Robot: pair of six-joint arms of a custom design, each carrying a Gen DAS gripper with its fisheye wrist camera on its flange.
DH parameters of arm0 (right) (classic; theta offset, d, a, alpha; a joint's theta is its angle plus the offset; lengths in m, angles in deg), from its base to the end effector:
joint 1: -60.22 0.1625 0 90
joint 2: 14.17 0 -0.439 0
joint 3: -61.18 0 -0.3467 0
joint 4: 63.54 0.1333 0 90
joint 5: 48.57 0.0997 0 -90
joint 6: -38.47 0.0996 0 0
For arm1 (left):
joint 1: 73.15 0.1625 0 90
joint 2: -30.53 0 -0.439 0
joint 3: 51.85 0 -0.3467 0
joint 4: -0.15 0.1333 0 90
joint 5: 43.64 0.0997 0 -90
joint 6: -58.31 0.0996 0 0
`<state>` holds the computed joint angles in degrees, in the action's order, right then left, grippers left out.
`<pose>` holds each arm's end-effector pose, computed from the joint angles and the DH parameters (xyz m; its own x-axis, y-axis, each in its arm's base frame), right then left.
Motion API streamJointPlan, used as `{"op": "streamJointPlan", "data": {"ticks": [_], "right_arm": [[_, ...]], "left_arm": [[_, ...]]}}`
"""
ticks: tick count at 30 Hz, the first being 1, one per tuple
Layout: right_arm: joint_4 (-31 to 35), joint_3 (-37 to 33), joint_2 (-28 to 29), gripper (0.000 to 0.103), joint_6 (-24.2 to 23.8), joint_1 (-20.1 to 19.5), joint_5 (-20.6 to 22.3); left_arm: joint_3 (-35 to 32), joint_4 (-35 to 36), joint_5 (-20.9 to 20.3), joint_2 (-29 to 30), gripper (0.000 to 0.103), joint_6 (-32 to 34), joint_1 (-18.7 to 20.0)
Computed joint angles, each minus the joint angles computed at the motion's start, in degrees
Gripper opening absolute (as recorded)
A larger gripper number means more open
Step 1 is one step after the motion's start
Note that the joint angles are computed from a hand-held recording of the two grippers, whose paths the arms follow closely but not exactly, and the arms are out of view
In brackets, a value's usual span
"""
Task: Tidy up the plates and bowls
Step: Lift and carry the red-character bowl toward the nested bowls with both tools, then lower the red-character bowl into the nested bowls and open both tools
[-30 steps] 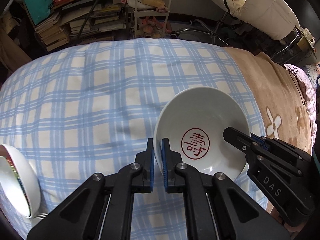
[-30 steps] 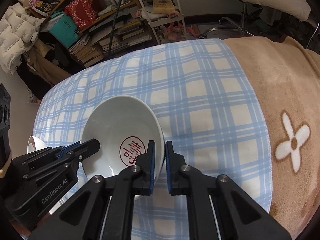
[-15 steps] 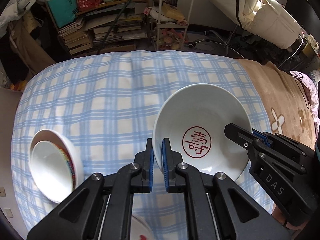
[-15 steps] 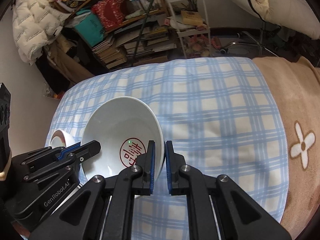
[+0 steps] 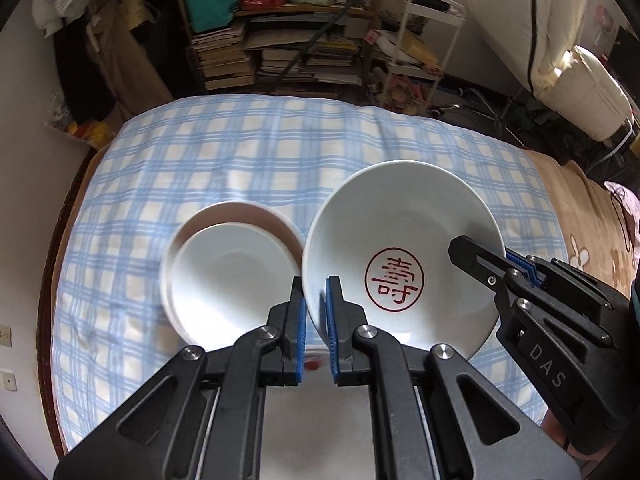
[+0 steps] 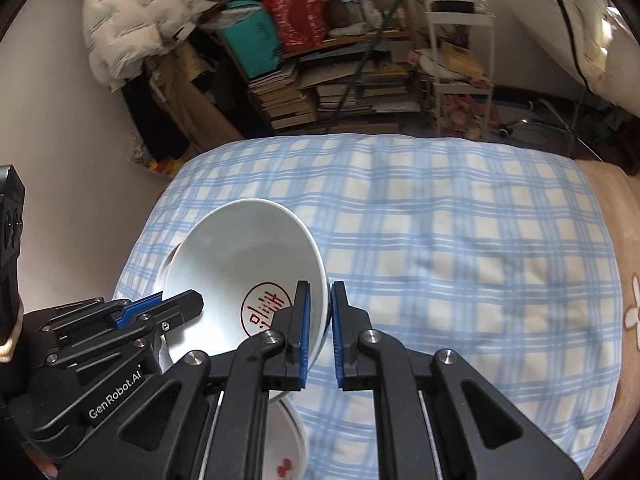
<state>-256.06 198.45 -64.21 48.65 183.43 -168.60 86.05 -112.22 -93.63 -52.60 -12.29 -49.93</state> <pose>0.2986 -0.3037 0.0958 -0.8775 -0.2154 0.4285 -0.3792 0.8586 -0.3449 -0.1940 -0.2980 0.1973 -0.7270 -0.0351 -0.6857 0.2715 0.9026 -0.3340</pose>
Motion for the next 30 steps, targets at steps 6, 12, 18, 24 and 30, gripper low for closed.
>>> {"op": "streamJointPlan", "data": {"ticks": [6,12,18,24,30], "right_arm": [[-0.18,-4.29,6.54,0.011,-0.36,4.42,0.55],[1.24,-7.60,11.28,0.012,-0.42,6.27,0.21],[1.55,-9.49,14.63,0.012,-1.19,6.80,-1.46],[-2.09,-10.85,18.19,0.012,-3.48,6.94,-2.75],[-4.36,-10.73,19.54,0.012,-2.50,5.22,-1.03]], "left_arm": [[2.46,8.06,0.59,-11.06,0.009,-5.08,0.08],[5.09,8.33,1.47,-16.90,0.009,-4.89,2.37],[7.51,3.59,1.45,-19.04,0.009,-0.82,6.20],[8.16,2.57,3.44,-17.56,0.009,1.06,8.67],[9.12,-2.11,3.85,-16.24,0.009,3.66,11.25]]}}
